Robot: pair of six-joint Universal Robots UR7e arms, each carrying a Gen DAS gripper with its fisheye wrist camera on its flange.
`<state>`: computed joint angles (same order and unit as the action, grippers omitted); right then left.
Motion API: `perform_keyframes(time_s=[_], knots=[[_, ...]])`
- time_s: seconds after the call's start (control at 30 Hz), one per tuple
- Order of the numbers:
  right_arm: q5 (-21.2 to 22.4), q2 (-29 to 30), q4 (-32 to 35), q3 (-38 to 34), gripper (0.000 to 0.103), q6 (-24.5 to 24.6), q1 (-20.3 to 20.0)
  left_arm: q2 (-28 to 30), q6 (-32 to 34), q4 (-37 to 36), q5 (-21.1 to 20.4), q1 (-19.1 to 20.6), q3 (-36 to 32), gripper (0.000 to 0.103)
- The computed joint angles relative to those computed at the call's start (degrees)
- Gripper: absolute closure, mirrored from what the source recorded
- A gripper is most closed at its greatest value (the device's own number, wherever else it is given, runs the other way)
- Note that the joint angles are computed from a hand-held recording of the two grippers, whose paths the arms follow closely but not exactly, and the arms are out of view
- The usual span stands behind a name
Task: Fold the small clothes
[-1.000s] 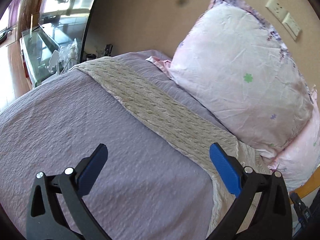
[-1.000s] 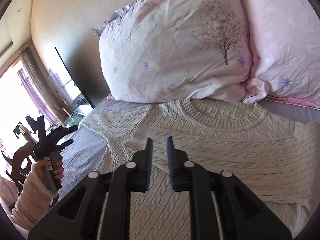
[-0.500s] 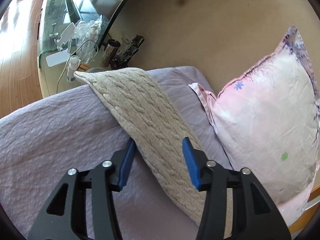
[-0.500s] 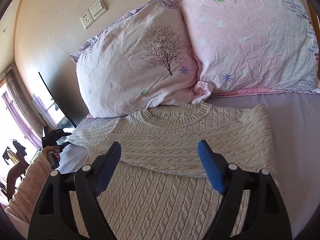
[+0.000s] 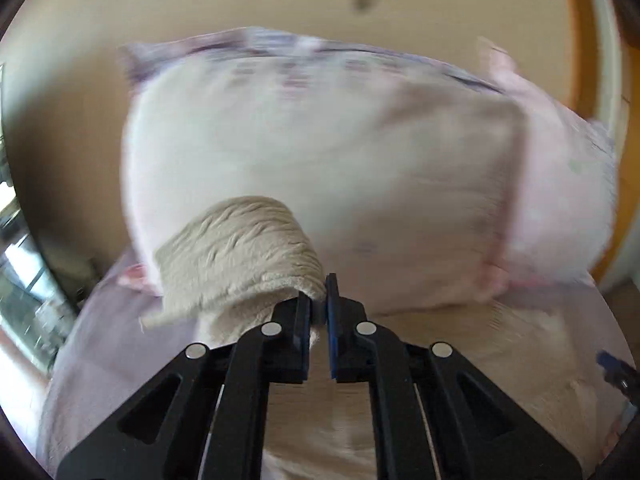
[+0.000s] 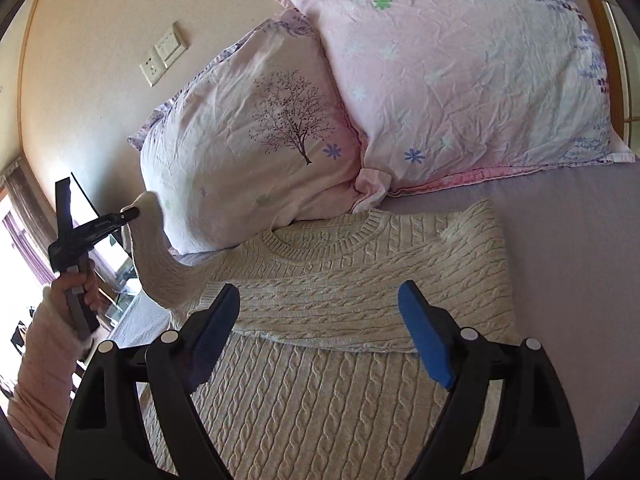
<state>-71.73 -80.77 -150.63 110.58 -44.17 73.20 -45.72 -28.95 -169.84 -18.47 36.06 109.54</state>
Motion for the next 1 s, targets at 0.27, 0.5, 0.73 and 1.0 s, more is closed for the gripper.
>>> perform_keyframes(time_s=[0.27,0.5,0.73,1.0], knots=[[-1.0,2.2,7.9,-5.7,0.022,7.4,-2.6,11.7,2.5,2.6,-13.8,-3.3,-3.0,0.065],[-7.0,10.9,10.1,-14.5,0.056,19.3,-0.5,-2.0,-27.1,13.7,-10.3,-8.5,16.5,0.051],[-12.2,18.4,3.9,-19.2,0.059,28.0,1.9,-11.1,-51.9,34.2,-10.7,-14.3,24.7,0.040],[-4.5,11.2,-6.6,-9.4,0.095,22.9,-0.6,-13.6,-53.1,31.2,-11.7,-15.4,29.0,0.034]])
